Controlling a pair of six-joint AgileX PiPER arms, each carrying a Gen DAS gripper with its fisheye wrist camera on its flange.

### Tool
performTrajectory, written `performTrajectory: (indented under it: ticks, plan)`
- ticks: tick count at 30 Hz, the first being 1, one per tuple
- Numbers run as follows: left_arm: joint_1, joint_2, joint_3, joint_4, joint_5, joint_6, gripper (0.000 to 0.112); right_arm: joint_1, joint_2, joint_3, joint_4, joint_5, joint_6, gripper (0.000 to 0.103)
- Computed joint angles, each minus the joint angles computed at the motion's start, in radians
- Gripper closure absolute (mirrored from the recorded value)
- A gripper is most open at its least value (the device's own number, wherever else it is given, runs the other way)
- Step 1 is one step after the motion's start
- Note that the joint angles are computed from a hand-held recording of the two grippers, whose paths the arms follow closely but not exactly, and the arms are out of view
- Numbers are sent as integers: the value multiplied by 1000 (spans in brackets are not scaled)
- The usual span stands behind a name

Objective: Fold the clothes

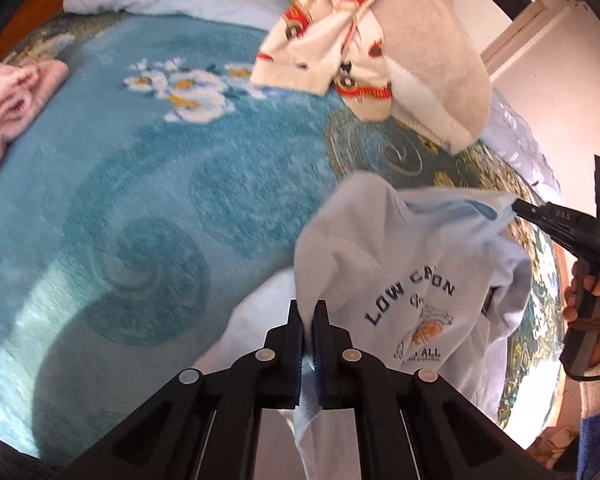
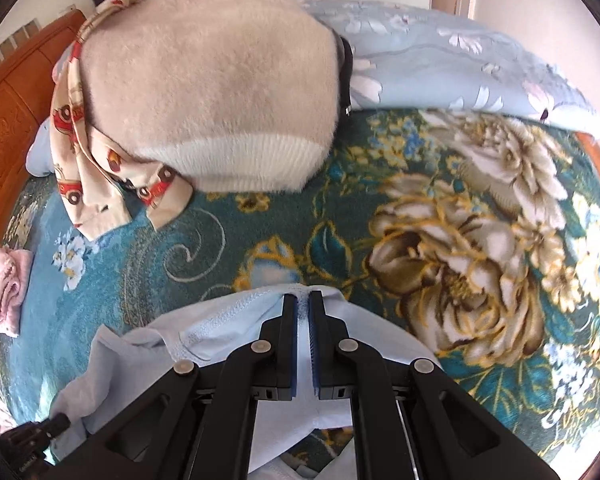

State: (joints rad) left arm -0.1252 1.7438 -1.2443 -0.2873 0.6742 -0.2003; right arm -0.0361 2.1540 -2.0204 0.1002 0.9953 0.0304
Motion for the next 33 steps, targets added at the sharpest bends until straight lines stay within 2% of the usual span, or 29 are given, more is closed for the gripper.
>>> performTrajectory:
  ticks: [5,9,14,20,27,30,33]
  plan:
    - [50,-108,-134,173,31,-88,108,6,-92,-80,5,-37,-12,99]
    - [54,-206,-272,264,70,-73,108,-10,-161,-183,39,-34,-29,99]
    - [28,-312,-414,328,129,-32,108,-25,-311,-199,70,-67,-49,99]
    - [-60,-471,-403,431,175,-68,108,-55,-497,-138,122,-104,-96,99]
    - [-258,-663,-239,613,247,-189,108,-148,-757,127,276,-144,-223,99]
    - [-345,-704,-241,671,297,-233,107,-182,-831,182,314,-128,-274,99]
    - [-390,-696,-310,705,346,-218,108,-201,-872,175,322,-103,-304,99]
